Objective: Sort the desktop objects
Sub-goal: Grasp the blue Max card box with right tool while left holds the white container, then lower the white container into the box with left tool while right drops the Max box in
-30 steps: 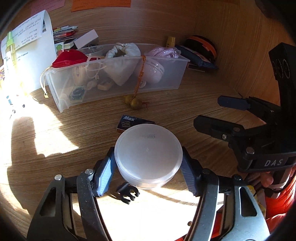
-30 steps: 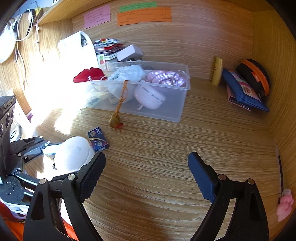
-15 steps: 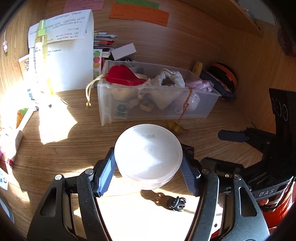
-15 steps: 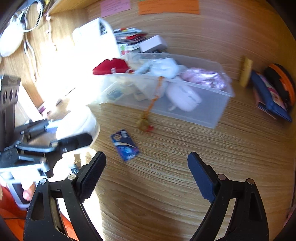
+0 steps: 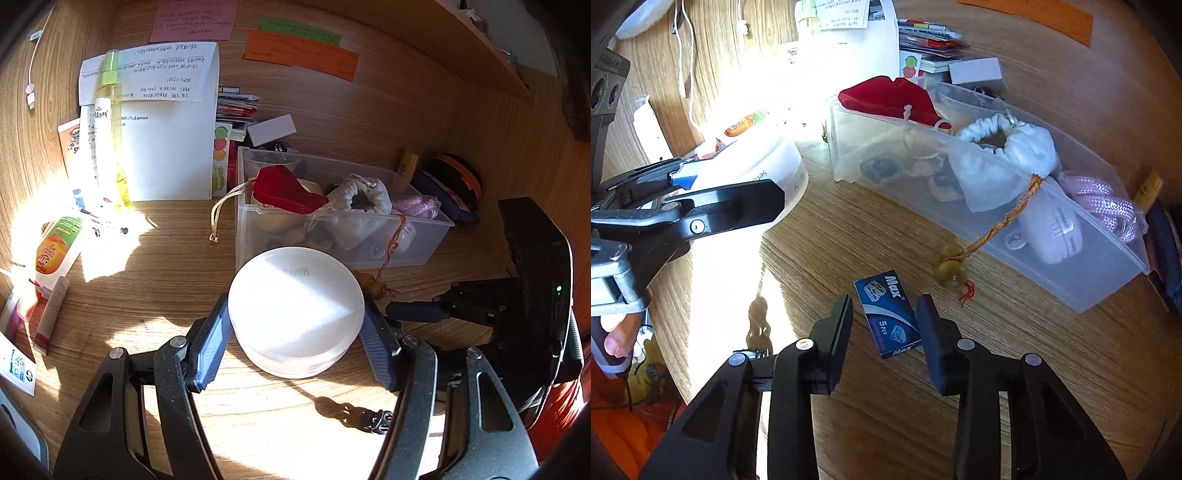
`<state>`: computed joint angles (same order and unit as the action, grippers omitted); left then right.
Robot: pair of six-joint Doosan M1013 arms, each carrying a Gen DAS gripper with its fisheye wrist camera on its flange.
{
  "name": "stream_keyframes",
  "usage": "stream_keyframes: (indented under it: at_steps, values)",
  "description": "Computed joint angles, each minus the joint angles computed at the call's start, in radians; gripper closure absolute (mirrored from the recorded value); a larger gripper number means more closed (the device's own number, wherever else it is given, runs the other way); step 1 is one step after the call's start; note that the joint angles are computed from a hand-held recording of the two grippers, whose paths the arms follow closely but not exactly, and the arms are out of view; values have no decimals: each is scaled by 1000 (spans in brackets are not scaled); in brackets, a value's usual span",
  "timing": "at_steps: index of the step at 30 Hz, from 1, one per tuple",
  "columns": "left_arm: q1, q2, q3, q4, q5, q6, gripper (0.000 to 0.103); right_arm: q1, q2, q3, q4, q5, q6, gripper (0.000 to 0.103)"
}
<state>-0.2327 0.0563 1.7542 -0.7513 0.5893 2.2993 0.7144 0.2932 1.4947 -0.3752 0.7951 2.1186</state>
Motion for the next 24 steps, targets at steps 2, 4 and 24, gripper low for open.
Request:
stream_keyframes:
  at_steps: [2,4,24]
  values:
    - [0,3,-3,-4,1,3,38,0,10,-8,-11,25,-9,70]
    - [0,4,-4,-9,1,5,38,-7,7,-3,12,4,-32,71]
    - [-27,22,-69,-4,-27,1,38,-30,-89,49,-59,-184,71,78]
